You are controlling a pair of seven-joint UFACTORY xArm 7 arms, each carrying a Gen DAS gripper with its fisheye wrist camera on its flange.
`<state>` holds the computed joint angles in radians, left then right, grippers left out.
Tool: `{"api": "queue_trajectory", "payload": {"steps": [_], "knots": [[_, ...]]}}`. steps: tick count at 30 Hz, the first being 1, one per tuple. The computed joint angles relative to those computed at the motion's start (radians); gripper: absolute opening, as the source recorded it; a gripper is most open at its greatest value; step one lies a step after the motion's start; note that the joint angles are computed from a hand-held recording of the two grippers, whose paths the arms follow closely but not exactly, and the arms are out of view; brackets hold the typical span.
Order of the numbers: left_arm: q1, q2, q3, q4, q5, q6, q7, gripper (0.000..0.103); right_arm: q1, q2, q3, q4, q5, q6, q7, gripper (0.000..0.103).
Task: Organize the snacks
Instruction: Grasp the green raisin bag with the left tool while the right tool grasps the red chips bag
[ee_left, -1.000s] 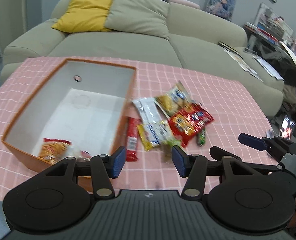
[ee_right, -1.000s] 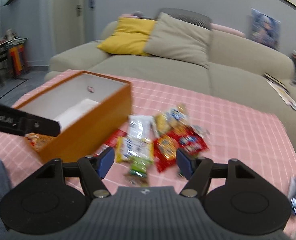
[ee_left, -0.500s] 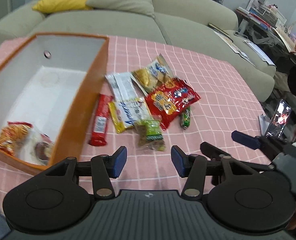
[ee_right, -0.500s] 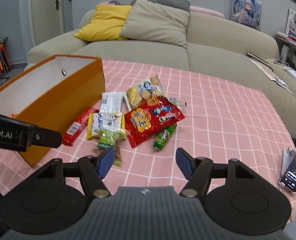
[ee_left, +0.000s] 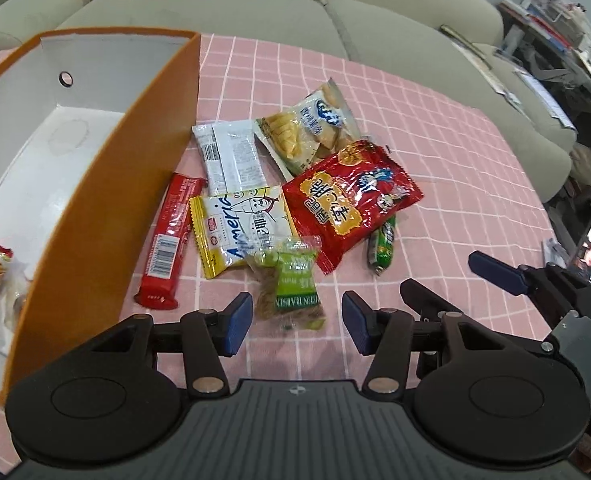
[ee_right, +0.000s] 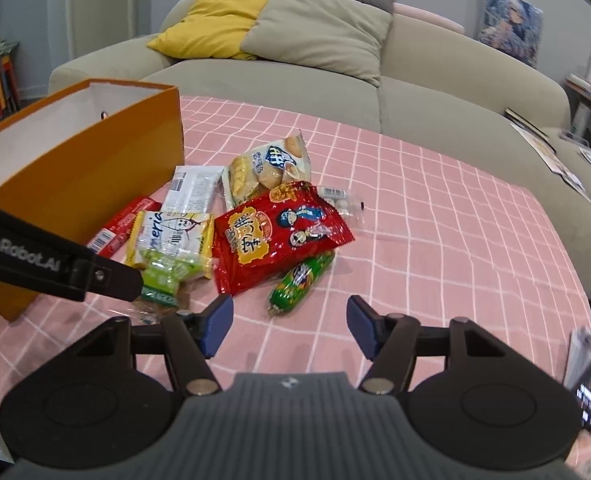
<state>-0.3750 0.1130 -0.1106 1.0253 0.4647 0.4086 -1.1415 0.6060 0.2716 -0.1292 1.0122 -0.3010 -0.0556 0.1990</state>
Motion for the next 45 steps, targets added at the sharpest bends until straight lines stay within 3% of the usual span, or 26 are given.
{"api": "queue_trajectory", "payload": {"steps": [4, 11, 13, 19, 24, 29, 35, 39, 45], "knots": [[0.004, 0.064, 0.004, 0.066, -0.054, 0.032, 0.041, 0.061, -0.104, 0.058, 0.097, 0.066, 0.033, 0.015, -0.073, 0.066], [0.001, 0.146, 0.014, 0.157, -0.16, 0.109, 0.129, 0.061, -0.198, 0.158, 0.186, 0.196, 0.094, 0.062, -0.184, 0.066], [0.003, 0.161, 0.015, 0.173, -0.188, 0.132, 0.154, 0.055, -0.23, 0.187, 0.222, 0.233, 0.113, 0.071, -0.225, 0.075], [0.027, 0.161, 0.008, 0.165, -0.282, 0.121, 0.246, 0.037, -0.301, 0.282, 0.319, 0.357, 0.185, 0.129, -0.343, 0.085], [0.037, 0.153, 0.01, 0.151, -0.327, 0.105, 0.282, 0.033, -0.349, 0.36, 0.396, 0.465, 0.264, 0.202, -0.442, 0.087], [0.043, 0.152, 0.009, 0.15, -0.354, 0.103, 0.313, 0.033, -0.362, 0.419, 0.428, 0.555, 0.353, 0.285, -0.505, 0.087], [0.039, 0.145, 0.013, 0.141, -0.362, 0.091, 0.307, 0.032, -0.374, 0.409, 0.454, 0.537, 0.427, 0.278, -0.57, 0.073], [0.033, 0.133, 0.019, 0.129, -0.35, 0.089, 0.283, 0.03, -0.399, 0.35, 0.483, 0.45, 0.462, 0.222, -0.61, 0.053], [0.034, 0.102, 0.021, 0.094, -0.328, 0.089, 0.242, 0.029, -0.5, 0.255, 0.608, 0.296, 0.551, 0.14, -0.673, 0.023]]}}
